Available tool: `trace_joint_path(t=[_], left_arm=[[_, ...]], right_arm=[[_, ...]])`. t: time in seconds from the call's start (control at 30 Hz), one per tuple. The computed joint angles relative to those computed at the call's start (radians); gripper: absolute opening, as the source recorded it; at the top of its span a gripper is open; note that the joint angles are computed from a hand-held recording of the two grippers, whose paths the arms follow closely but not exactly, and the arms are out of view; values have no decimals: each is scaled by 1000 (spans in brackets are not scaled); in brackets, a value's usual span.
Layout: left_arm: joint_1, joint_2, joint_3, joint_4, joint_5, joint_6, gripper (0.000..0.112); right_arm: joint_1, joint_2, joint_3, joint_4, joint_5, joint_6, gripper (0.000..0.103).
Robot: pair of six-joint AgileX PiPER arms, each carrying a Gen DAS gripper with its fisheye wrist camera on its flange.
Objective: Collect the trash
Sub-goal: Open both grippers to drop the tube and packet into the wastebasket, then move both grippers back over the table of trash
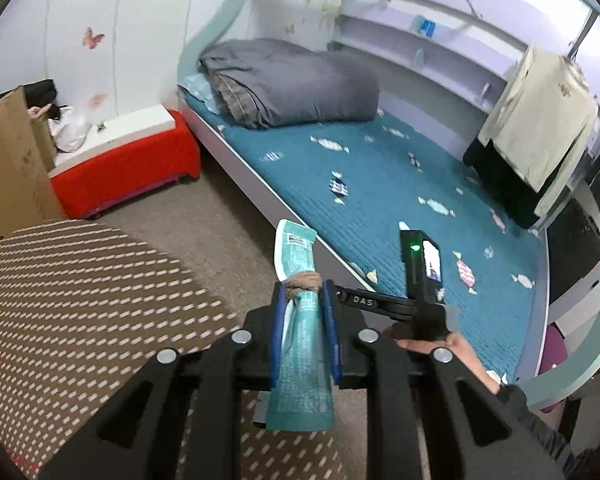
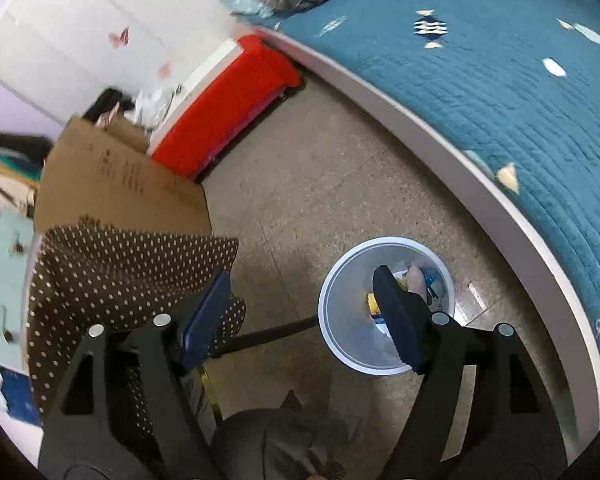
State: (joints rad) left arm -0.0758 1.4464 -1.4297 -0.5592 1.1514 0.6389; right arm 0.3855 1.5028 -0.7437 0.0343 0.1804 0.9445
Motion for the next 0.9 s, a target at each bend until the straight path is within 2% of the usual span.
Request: trace_joint_path(t=[0.13,0.33,0.43,0.47,0.53,0.57,0.73,0.83,0.9], left_arm=[[-117,79,-32,63,-42,-76,17],[-267,216,-94,165,-74,-192,18],[-299,278,-131,203,-72,-219,24],[-314,301,-144,229,-83,-234,53],[-330,337,-175,280,-83,-289,94],[-332,343,-177,291,-103,-306,94],[-302,315,-163,266,-104,-302,94],[-282,245,-105,275,-133,-284,94],[-269,204,-77,276,-147,-273,94]], right_arm=[[-16,-133,90,-149,10,164,74],[-71,-300,148,-197,86,187,78],[-77,-342,147,-209,120,185,78],[-72,-345,144,-232,126,208,78],[-68,-369,156,-248,131,230,79],[-63,-374,158,-258,133,244,79],[10,-364,138,-374,161,385,85],[68,-353,110,-463,200,507,97],[125,-340,73,-544,259,602,97]])
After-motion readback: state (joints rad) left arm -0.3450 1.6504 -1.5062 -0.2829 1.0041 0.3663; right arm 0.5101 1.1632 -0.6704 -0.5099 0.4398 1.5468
